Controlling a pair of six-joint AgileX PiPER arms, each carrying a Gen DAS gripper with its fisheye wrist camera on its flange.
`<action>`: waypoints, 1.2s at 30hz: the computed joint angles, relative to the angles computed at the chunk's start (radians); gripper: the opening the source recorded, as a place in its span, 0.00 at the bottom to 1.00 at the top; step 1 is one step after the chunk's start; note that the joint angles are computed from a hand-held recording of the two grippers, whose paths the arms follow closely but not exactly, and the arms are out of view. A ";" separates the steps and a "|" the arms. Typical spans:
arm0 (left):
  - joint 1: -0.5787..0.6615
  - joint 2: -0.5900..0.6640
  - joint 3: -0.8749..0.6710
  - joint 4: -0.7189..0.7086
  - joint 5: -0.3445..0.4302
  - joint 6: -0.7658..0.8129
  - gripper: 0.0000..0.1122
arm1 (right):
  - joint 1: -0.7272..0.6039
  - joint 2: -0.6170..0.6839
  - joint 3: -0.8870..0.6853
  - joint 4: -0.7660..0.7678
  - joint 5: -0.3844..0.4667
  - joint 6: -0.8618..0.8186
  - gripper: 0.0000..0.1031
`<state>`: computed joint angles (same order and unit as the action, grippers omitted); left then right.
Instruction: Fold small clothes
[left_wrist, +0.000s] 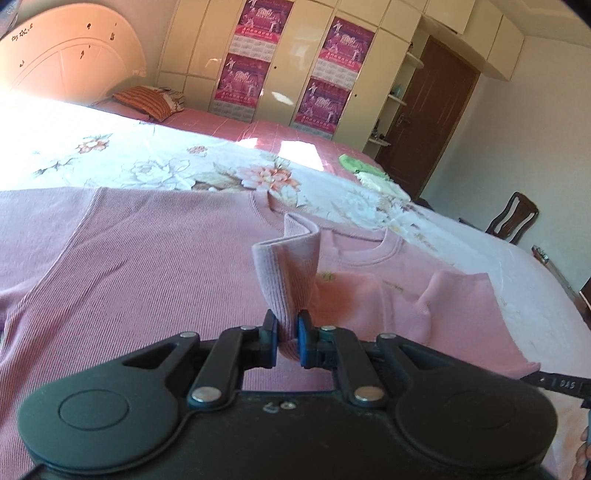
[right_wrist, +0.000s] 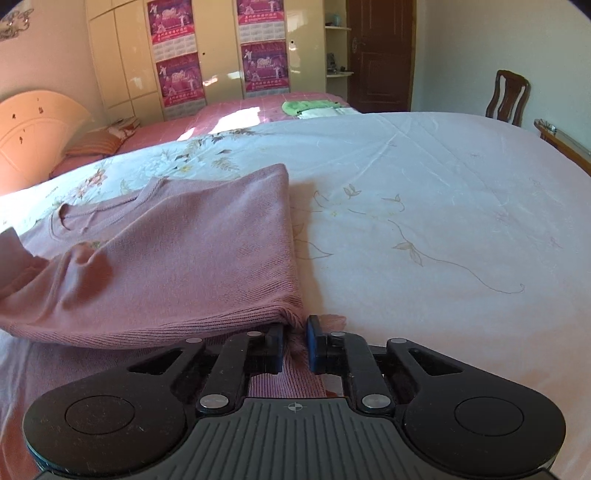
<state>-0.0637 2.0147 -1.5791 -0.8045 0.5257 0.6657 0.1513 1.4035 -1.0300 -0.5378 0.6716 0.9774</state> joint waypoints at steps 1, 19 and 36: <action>-0.003 0.003 -0.005 0.054 0.012 -0.054 0.16 | -0.005 -0.004 0.008 0.008 0.001 0.006 0.08; 0.053 0.150 -0.253 0.105 0.194 -0.264 0.54 | -0.057 -0.050 -0.051 0.152 -0.021 -0.149 0.52; 0.072 0.005 -0.001 -0.232 -0.020 0.153 0.07 | -0.236 0.387 -0.463 0.485 -0.034 -0.521 0.09</action>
